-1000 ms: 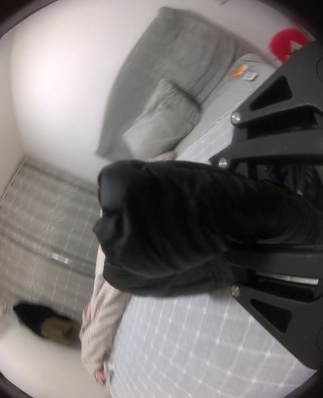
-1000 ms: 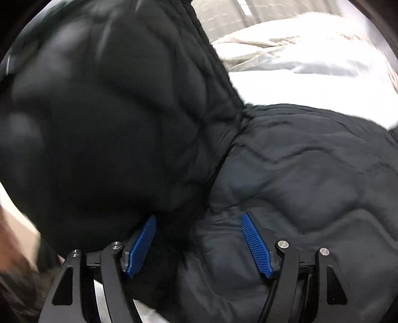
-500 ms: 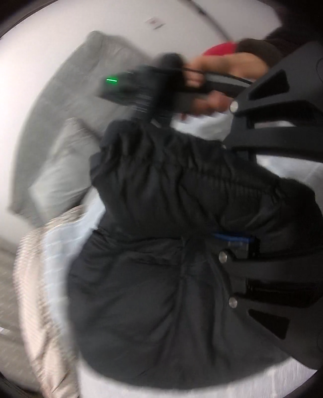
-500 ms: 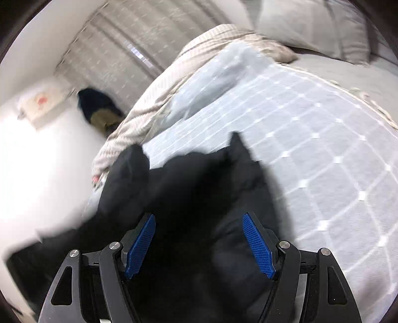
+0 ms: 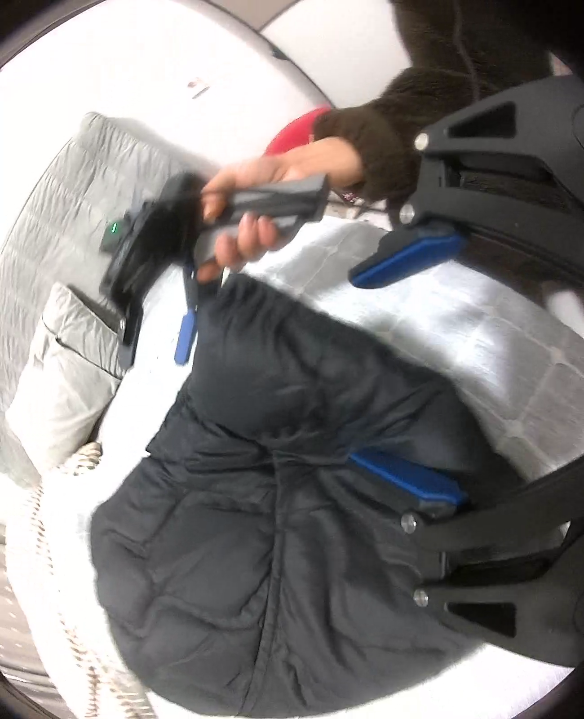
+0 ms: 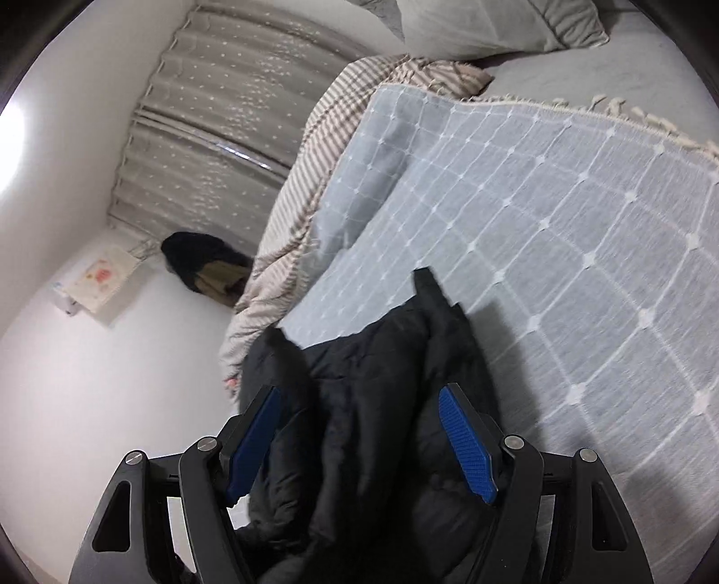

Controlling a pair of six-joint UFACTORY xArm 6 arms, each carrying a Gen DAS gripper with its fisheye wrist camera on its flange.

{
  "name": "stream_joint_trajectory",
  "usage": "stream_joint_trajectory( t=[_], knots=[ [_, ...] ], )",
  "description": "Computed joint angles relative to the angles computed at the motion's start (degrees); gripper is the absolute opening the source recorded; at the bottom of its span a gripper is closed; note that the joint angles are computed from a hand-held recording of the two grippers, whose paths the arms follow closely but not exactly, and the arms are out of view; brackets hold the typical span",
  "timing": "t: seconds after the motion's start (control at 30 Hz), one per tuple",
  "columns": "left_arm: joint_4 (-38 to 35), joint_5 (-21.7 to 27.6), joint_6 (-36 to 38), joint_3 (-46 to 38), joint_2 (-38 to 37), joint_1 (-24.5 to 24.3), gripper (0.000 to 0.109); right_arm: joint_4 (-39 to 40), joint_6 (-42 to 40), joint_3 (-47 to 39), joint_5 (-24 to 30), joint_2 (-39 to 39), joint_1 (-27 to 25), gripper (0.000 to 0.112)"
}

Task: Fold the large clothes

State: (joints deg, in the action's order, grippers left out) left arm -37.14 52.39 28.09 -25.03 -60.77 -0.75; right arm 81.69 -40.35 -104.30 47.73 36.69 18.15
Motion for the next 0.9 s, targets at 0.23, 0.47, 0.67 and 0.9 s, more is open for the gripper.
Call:
stream_joint_trajectory(
  t=[0.23, 0.47, 0.67, 0.9],
  knots=[
    [2.29, 2.47, -2.15, -0.46, -7.4, 6.7, 0.076, -9.06, 5.92, 0.31, -1.12, -0.72, 2.67, 0.074],
    [-1.06, -2.4, -2.32, 1.36, -4.32, 14.43, 0.076, -3.91, -1.54, -0.55, -0.92, -2.68, 3.63, 0.074],
    [3.36, -6.49, -6.12, 3.77, -1.51, 8.94, 0.076, -11.89, 0.49, -9.2, 0.95, 1.39, 7.41, 0.074],
    [5.07, -6.75, -6.19, 4.55, -2.22, 8.03, 0.077, -29.09, 7.55, -12.46, -2.21, 4.56, 11.69, 0.054]
  ],
)
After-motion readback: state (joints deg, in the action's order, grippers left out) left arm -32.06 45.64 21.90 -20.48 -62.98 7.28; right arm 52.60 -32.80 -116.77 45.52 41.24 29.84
